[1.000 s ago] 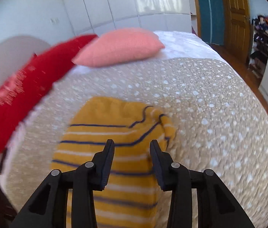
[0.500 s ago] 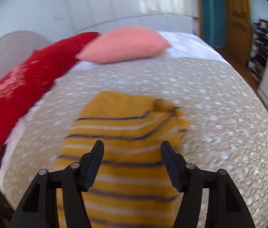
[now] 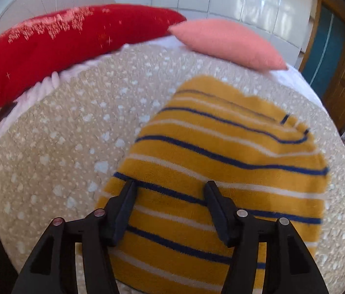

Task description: Fold small clothes

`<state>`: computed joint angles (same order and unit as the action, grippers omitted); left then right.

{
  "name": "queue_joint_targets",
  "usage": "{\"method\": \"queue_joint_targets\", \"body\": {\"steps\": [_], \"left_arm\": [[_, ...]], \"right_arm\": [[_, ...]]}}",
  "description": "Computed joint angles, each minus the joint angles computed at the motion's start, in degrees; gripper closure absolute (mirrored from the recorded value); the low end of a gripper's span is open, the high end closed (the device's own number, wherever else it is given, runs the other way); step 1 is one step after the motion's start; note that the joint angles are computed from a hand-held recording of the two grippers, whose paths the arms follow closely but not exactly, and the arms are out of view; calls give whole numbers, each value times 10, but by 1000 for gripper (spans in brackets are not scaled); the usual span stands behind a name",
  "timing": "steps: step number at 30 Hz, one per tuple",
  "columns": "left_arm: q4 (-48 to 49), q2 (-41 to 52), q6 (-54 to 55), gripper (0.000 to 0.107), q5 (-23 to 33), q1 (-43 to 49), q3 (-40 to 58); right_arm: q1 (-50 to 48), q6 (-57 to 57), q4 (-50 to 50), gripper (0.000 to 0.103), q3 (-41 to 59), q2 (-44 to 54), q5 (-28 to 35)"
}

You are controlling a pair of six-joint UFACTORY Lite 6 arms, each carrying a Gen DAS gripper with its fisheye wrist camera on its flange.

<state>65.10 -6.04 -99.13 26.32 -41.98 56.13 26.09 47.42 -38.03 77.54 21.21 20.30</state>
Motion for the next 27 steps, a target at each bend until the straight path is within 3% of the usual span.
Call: {"method": "queue_joint_targets", "body": {"steps": [3,5,7,9,11,15,19,23,27], "left_arm": [[0,-1,-6,4,1,2,0],[1,-2,-13,4,-1,0,1],[11,-3,-22,4,16,-15,6],[33,-4,-38,4,55,-43,13],[68,0,-66,4,134,-89,26],[118,33,-110,4,320,-175,69],[122,69,-104,4,406,-221,118],[80,101,-30,4,338,-223,172],[-11,166,57,4,299,-220,244]], "right_arm": [[1,144,-120,40,-78,-86,-21],[-15,228,-181,27,-138,-131,-23],[-50,217,-146,26,-174,-141,-33],[-100,145,-41,26,-220,-159,-53],[-138,107,31,27,-299,-226,-112],[-139,148,14,26,-404,-384,-76],[-97,208,-31,26,-486,-547,-4],[10,301,-100,25,-529,-665,114],[104,361,-126,24,-541,-692,188]]}}
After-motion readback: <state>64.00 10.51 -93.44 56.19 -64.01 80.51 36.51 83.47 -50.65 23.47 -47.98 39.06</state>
